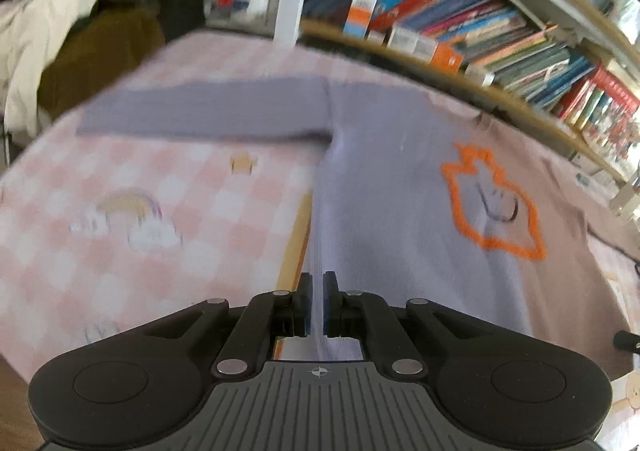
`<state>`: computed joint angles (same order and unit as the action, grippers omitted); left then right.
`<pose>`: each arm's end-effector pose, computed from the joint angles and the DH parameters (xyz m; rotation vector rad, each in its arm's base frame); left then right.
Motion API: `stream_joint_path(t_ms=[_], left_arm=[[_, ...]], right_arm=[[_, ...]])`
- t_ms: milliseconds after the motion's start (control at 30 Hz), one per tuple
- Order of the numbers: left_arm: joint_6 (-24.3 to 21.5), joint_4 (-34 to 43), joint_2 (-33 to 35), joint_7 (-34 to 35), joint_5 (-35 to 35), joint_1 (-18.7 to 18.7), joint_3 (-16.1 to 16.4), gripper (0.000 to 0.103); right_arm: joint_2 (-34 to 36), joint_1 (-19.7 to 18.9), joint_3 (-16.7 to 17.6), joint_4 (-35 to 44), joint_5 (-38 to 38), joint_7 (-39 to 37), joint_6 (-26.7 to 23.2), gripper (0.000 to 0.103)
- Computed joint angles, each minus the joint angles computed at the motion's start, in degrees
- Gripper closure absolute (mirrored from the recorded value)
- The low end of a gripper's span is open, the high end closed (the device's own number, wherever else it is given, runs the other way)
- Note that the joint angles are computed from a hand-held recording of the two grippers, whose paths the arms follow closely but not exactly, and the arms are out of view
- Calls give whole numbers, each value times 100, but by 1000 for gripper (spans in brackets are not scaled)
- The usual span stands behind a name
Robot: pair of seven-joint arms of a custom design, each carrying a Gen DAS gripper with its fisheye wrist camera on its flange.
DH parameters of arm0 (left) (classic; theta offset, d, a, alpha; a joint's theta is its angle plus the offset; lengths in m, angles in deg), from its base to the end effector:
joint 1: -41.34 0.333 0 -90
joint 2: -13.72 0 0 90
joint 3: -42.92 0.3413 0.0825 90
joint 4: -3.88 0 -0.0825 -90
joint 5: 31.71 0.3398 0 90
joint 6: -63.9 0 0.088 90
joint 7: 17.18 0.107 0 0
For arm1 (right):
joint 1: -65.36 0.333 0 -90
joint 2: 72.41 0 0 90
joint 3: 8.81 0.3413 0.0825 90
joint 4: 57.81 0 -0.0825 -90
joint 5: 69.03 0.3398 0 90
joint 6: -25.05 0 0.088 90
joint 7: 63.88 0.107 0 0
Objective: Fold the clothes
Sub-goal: 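Tug the hem with both grippers to smooth the sweater flat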
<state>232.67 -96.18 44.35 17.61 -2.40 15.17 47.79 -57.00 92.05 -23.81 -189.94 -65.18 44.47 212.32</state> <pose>0.6233 -0.2887 0.3890 -1.9617 1.7827 -0.8278 0.5459 0.1142 0.3768 -1.6334 1.9022 -0.5141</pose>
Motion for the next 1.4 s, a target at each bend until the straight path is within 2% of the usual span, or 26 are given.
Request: stream_joint_path(t_ms=[33, 100, 167, 233, 333, 467, 533, 600, 667, 767, 900, 1067, 1100, 1233, 1400], left_arm=[[-60, 39, 16, -11, 19, -23, 46, 100], [-171, 26, 9, -54, -32, 11, 19, 100], [-175, -80, -49, -94, -20, 26, -12, 100], [-166, -188, -99, -75, -63, 86, -111, 99], [-148, -287, -147, -206, -2, 6, -66, 94], [-194, -321, -184, -282, -28, 9, -120, 91], [-220, -327, -201, -379, 18, -38, -91, 91], [-229, -336, -214, -464, 72, -69, -81, 86], [-260, -335, -213, -516, 121, -85, -94, 81], [-400, -303, -217, -566, 181, -100, -133, 81], [-431, -302, -234, -655, 364, -116, -135, 80], [-550, -258, -176, -633, 330, -12, -286, 80], [-554, -244, -157, -603, 300, 18, -324, 80], [-567, -175, -73, -456, 178, 84, -412, 81], [-491, -131, -16, -362, 141, 63, -378, 83]], right_arm=[[-3, -129, 129, 3, -6, -21, -7, 94], [15, -194, 173, -6, -23, -29, -102, 94], [-24, -562, 539, -62, -9, -23, -121, 94], [-44, -620, 597, -89, -40, -6, -141, 92], [-5, -44, -28, -85, -148, 181, -176, 86], [15, 115, -294, -109, -194, 258, -72, 84], [2, -22, -189, -123, -165, 225, -7, 84], [-10, -176, -64, -136, -115, 173, 57, 84], [-11, -385, 147, -143, -52, 121, 76, 79], [-15, -1040, 837, -142, -40, 11, 46, 78], [-13, -1440, 1274, -176, -8, -40, -6, 78], [21, -1870, 1750, -138, -10, -140, -142, 78], [31, -1934, 1824, -122, -10, -169, -170, 78], [63, -1787, 1697, -59, -27, -204, -234, 77], [101, -1934, 1866, -10, 5, -300, -261, 90]])
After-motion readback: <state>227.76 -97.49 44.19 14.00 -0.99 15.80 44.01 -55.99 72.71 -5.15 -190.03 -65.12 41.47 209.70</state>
